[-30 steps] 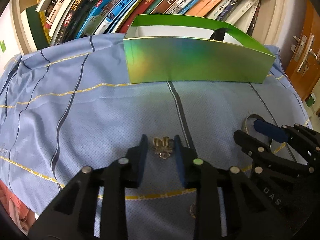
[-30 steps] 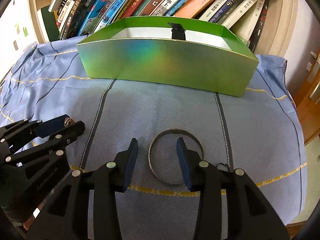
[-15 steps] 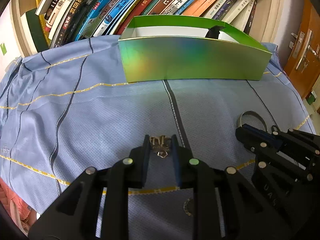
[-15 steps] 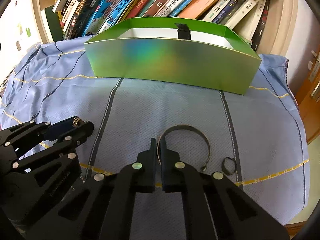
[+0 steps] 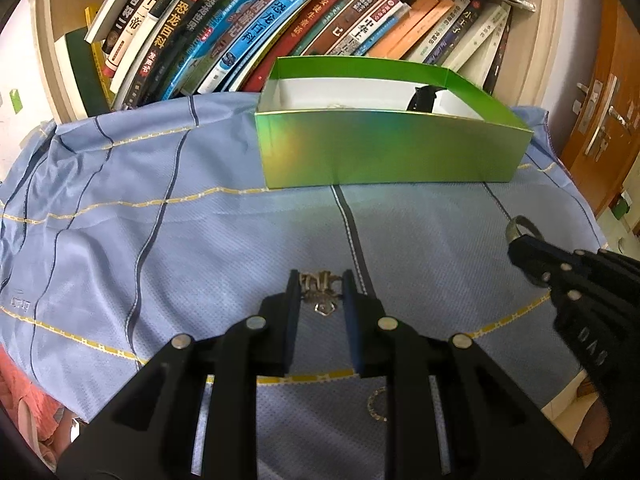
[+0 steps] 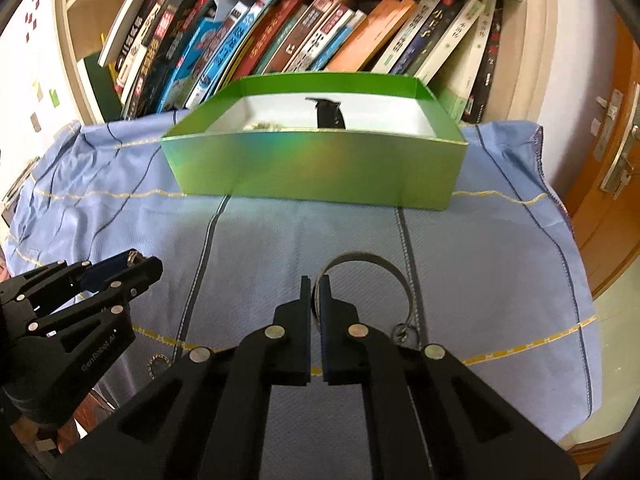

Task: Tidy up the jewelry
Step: 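Lift the silver charm with the left tool while the right tool lifts the bangle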

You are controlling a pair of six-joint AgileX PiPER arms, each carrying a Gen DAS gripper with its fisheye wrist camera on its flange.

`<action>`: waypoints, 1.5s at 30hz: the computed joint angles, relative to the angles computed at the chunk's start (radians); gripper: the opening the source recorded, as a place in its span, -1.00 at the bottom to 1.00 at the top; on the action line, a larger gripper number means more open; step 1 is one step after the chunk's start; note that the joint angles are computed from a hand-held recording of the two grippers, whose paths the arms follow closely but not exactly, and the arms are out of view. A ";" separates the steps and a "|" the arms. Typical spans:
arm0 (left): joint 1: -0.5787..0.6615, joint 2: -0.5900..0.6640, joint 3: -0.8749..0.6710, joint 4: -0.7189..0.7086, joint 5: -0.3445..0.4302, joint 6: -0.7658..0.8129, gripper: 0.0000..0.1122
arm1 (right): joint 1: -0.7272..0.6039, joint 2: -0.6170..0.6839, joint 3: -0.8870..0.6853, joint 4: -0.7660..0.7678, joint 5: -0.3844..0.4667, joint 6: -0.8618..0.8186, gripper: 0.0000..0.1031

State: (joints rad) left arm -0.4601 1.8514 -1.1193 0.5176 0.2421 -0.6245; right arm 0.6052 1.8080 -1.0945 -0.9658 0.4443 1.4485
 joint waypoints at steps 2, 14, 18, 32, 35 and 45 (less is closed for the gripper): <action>-0.003 0.008 -0.005 -0.015 0.006 0.012 -0.63 | -0.014 0.006 0.005 0.023 -0.020 -0.018 -0.92; -0.011 0.080 -0.066 -0.130 0.042 0.132 -0.62 | -0.025 0.050 -0.035 0.195 -0.005 -0.278 -0.77; -0.011 0.065 -0.054 -0.108 0.041 0.113 -0.40 | -0.040 0.042 -0.025 0.188 -0.006 -0.220 -0.33; -0.004 0.089 -0.073 -0.169 0.045 0.195 -0.27 | -0.021 0.139 -0.139 0.222 0.044 -0.281 -0.58; -0.001 0.089 -0.074 -0.188 0.043 0.211 -0.51 | -0.011 0.139 -0.139 0.225 0.039 -0.294 -0.72; -0.006 0.085 -0.074 -0.116 0.043 0.110 -0.63 | -0.028 0.112 -0.095 0.232 -0.026 -0.242 -0.93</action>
